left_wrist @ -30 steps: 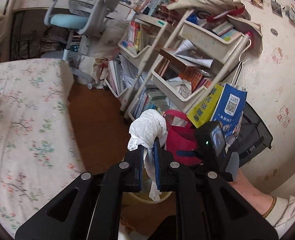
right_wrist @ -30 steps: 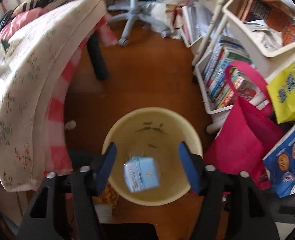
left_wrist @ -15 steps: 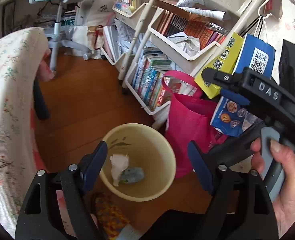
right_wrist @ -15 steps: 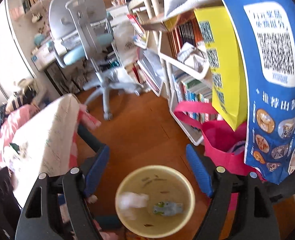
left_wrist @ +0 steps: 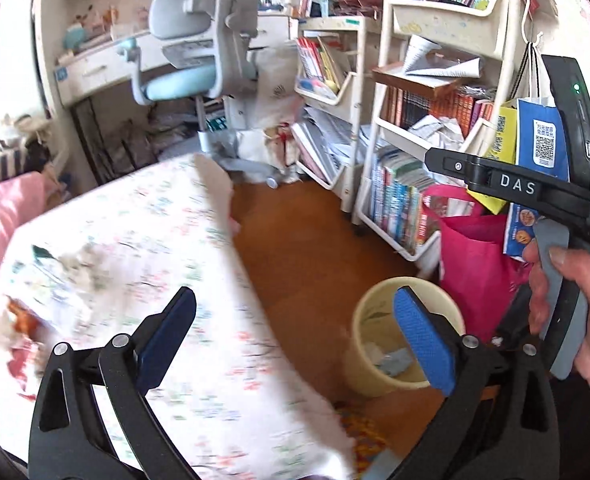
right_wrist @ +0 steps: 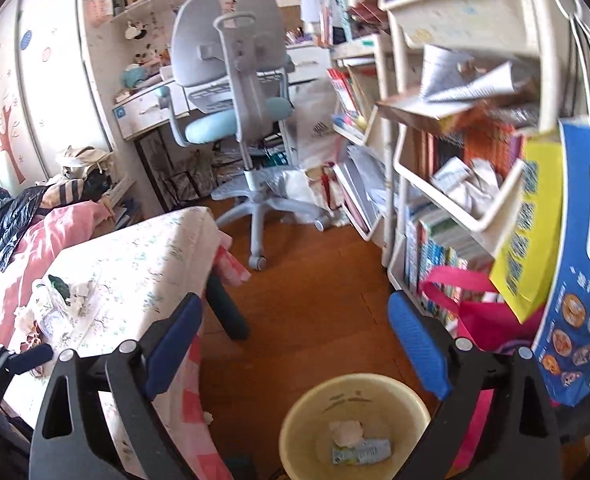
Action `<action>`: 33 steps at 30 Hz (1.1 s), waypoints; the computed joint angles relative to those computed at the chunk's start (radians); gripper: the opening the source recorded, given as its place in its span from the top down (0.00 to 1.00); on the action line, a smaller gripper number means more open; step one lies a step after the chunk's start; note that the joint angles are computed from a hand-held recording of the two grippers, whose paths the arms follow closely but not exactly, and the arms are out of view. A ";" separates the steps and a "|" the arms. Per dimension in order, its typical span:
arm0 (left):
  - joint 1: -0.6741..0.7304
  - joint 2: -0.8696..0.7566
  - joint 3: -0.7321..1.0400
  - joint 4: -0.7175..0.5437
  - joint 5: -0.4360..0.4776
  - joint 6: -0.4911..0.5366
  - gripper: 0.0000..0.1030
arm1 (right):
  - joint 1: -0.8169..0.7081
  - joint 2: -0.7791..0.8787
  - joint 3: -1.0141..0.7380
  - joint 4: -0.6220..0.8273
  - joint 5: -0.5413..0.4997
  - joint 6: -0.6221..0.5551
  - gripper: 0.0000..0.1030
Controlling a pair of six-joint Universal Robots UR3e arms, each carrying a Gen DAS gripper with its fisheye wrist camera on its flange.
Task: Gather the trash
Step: 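Move both open tools back over the table, then grasp the red chip bag with the left tool while the right tool grasps the water bottle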
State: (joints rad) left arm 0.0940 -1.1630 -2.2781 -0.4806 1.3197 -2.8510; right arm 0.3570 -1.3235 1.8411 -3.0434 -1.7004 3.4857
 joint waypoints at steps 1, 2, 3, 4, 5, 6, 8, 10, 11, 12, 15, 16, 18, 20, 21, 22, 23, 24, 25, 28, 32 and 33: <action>0.048 0.041 -0.010 -0.026 -0.020 0.034 0.07 | 0.017 0.021 -0.031 0.000 -0.008 -0.001 0.11; 0.103 0.084 -0.025 -0.046 -0.046 0.070 0.07 | 0.039 0.045 -0.068 0.003 -0.021 -0.002 0.11; 0.152 0.124 -0.039 -0.067 -0.068 0.097 0.07 | 0.061 0.071 -0.107 0.009 -0.033 -0.005 0.10; 0.197 0.152 -0.055 -0.075 -0.084 0.119 0.07 | 0.081 0.092 -0.143 0.017 -0.045 -0.010 0.10; 0.237 0.175 -0.073 -0.075 -0.095 0.134 0.07 | 0.102 0.120 -0.185 0.026 -0.057 -0.018 0.10; 0.279 0.194 -0.091 -0.082 -0.111 0.148 0.07 | 0.124 0.147 -0.229 0.041 -0.072 -0.025 0.10; 0.361 0.213 -0.108 -0.117 -0.147 0.170 0.07 | 0.164 0.199 -0.313 0.069 -0.095 -0.044 0.10; 0.426 0.210 -0.103 -0.166 -0.177 0.189 0.07 | 0.192 0.251 -0.395 0.104 -0.108 -0.066 0.09; 0.452 0.213 -0.099 -0.192 -0.186 0.196 0.07 | 0.203 0.275 -0.434 0.122 -0.110 -0.079 0.09; 0.487 0.226 -0.095 -0.226 -0.207 0.210 0.07 | 0.219 0.298 -0.476 0.145 -0.118 -0.085 0.09; 0.590 0.289 -0.106 -0.306 -0.270 0.276 0.07 | 0.245 0.354 -0.572 0.196 -0.121 -0.105 0.09; 0.608 0.298 -0.112 -0.311 -0.276 0.286 0.07 | 0.256 0.370 -0.597 0.209 -0.125 -0.105 0.09; 0.664 0.318 -0.114 -0.354 -0.300 0.320 0.07 | 0.267 0.396 -0.640 0.232 -0.124 -0.110 0.09; 0.711 0.322 -0.105 -0.396 -0.318 0.341 0.07 | 0.275 0.414 -0.673 0.250 -0.123 -0.114 0.09; 0.727 0.332 -0.107 -0.410 -0.323 0.344 0.07 | 0.282 0.430 -0.701 0.263 -0.125 -0.115 0.09; 0.748 0.335 -0.105 -0.423 -0.331 0.351 0.07 | 0.285 0.436 -0.712 0.269 -0.125 -0.117 0.09; 0.771 0.341 -0.102 -0.437 -0.340 0.359 0.07 | 0.289 0.445 -0.728 0.277 -0.125 -0.118 0.09; 0.796 0.348 -0.102 -0.454 -0.350 0.369 0.07 | 0.293 0.452 -0.740 0.284 -0.126 -0.120 0.09; 0.808 0.345 -0.097 -0.458 -0.355 0.370 0.07 | 0.298 0.462 -0.759 0.296 -0.127 -0.120 0.09; 0.848 0.340 -0.091 -0.473 -0.363 0.375 0.07 | 0.307 0.482 -0.791 0.316 -0.128 -0.123 0.09; 0.915 0.336 -0.088 -0.490 -0.380 0.409 0.07 | 0.316 0.513 -0.850 0.348 -0.123 -0.122 0.09; 0.933 0.333 -0.087 -0.493 -0.383 0.417 0.07 | 0.316 0.518 -0.859 0.352 -0.119 -0.122 0.09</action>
